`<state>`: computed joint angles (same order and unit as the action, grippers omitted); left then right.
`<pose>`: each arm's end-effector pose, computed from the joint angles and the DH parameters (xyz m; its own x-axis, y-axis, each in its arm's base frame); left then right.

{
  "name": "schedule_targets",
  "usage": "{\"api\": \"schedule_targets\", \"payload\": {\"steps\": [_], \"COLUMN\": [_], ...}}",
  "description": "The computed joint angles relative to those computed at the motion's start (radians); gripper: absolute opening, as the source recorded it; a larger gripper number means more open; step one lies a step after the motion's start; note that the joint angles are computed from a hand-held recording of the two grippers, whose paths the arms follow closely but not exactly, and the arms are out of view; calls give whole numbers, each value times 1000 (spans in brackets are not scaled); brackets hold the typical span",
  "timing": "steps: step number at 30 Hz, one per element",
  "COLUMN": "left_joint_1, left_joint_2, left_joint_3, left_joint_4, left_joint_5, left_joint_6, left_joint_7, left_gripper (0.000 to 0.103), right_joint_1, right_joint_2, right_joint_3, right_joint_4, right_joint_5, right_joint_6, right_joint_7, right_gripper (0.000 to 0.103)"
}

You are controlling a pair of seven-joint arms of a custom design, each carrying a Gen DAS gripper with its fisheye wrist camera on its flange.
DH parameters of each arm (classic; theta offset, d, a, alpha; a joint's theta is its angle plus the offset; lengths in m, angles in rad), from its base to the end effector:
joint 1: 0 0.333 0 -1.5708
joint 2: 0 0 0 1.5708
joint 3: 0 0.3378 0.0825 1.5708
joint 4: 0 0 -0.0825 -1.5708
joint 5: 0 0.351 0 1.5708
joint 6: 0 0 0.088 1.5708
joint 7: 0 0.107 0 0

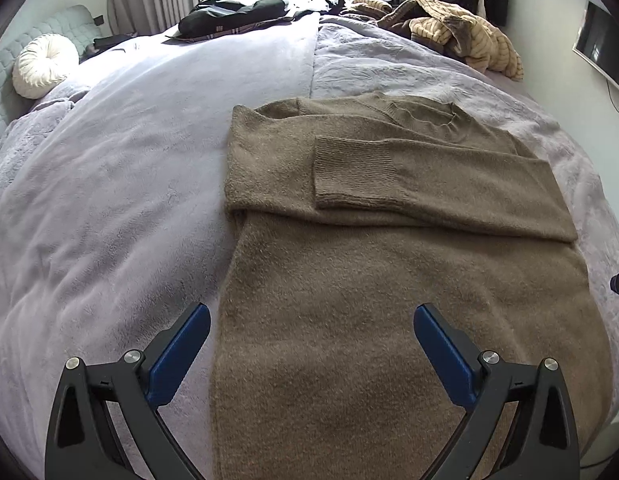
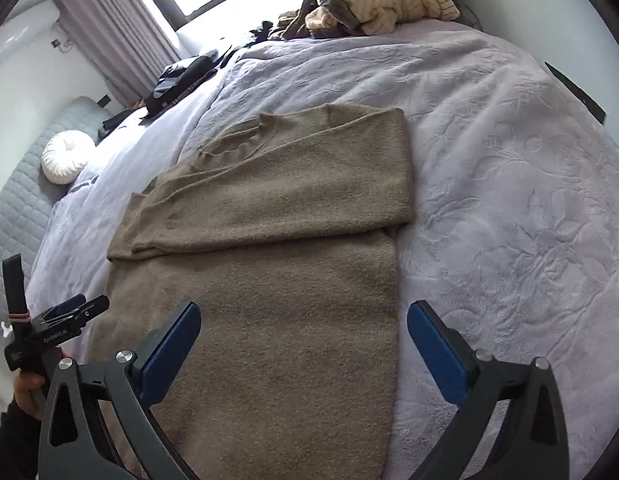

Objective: Fold small clothes
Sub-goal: 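Open both tools and lift them off the folded sweater, then grasp the unfolded side edge of the sweater with the left tool and lift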

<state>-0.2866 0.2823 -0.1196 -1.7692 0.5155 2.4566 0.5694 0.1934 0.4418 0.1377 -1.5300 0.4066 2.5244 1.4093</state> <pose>0.5960 -0.2479 0.4827 0.2548 -0.9658 0.0486 -0.8215 -0.2426 -0.5160 0.6735 0.2074 0.4985 0.2762 -0.8987 -0.3406 -0.8582 -0.0711 -0.5084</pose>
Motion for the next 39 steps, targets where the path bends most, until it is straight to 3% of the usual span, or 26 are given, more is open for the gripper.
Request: {"api": "schedule_targets", "payload": {"steps": [3,12,19,28,30,34,39], "left_joint_1": [4,-1,8,23,30,51,67], "left_joint_2": [-7,-33,-77,-162,-187,-241,-298], "left_joint_3": [-4,-2,-17,-46,-54,-66,-82], "left_joint_4": [-12,-36,-95,-221,-265,-371,-480], "left_joint_5": [-16,6,14,0,-18,-76,-91], "left_joint_6": [23,-10,-3,35,67,182,282], "left_joint_7": [3,-33,-46,-74,-79,-83,-97], "left_gripper": [102,102,102,102,102,102,102], "right_joint_1": [22,72,65,51,25,-72,-109], "right_joint_2": [6,-24,-67,-131,-149,-176,-210], "right_joint_3": [-22,-97,-85,-60,-31,50,43], "right_joint_4": [16,-1,-54,-150,-185,-240,-312], "right_joint_5": [-52,-240,-290,-241,-162,205,521], "right_joint_6": [-32,-56,-30,6,27,5,-34], "right_joint_7": [37,246,270,234,177,-37,-192], "right_gripper": [103,103,103,103,103,103,103]}}
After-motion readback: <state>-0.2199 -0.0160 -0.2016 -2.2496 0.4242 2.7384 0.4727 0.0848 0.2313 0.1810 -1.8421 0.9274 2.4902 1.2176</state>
